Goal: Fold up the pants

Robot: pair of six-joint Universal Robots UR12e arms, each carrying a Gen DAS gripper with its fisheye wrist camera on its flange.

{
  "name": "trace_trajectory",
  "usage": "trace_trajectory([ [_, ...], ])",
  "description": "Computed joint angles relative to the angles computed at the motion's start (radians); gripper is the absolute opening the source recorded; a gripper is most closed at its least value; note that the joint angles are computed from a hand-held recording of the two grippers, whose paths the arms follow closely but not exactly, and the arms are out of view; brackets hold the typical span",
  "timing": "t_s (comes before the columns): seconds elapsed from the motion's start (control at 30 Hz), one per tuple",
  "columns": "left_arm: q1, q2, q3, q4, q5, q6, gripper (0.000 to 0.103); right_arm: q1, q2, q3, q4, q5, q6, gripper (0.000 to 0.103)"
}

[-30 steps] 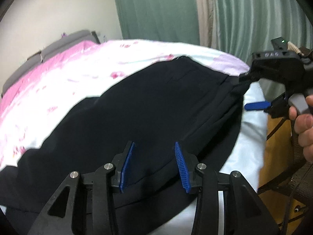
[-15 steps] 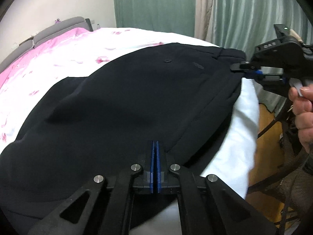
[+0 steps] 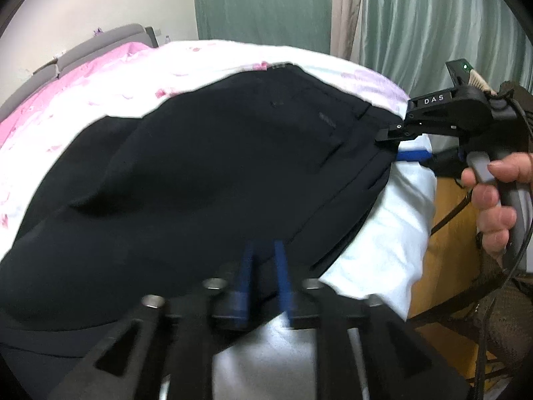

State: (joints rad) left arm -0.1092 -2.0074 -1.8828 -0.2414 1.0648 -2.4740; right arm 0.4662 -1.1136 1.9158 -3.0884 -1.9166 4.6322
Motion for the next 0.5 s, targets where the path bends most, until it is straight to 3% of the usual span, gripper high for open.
trace_trajectory([
  [0.03, 0.003, 0.006, -0.006, 0.018, -0.002, -0.005, 0.053, 0.011, -0.005, -0.006, 0.016, -0.031, 0.004, 0.055],
  [0.07, 0.012, 0.016, -0.017, 0.046, -0.013, -0.008, 0.058, 0.022, -0.012, -0.007, 0.032, -0.055, 0.006, 0.056],
  [0.17, 0.042, 0.041, -0.037, 0.084, -0.024, 0.007, 0.064, 0.068, -0.026, -0.037, 0.125, -0.170, 0.001, 0.058],
  [0.27, 0.079, 0.064, -0.053, 0.108, -0.009, 0.019, 0.067, 0.122, -0.014, -0.109, 0.223, -0.290, -0.060, 0.068],
  [0.37, 0.138, 0.086, -0.074, 0.140, 0.017, 0.011, 0.070, 0.173, 0.035, -0.213, 0.255, -0.372, -0.188, 0.075],
  [0.5, 0.233, 0.096, -0.081, 0.202, 0.076, -0.036, 0.072, 0.216, 0.129, -0.371, 0.197, -0.376, -0.425, 0.075],
])
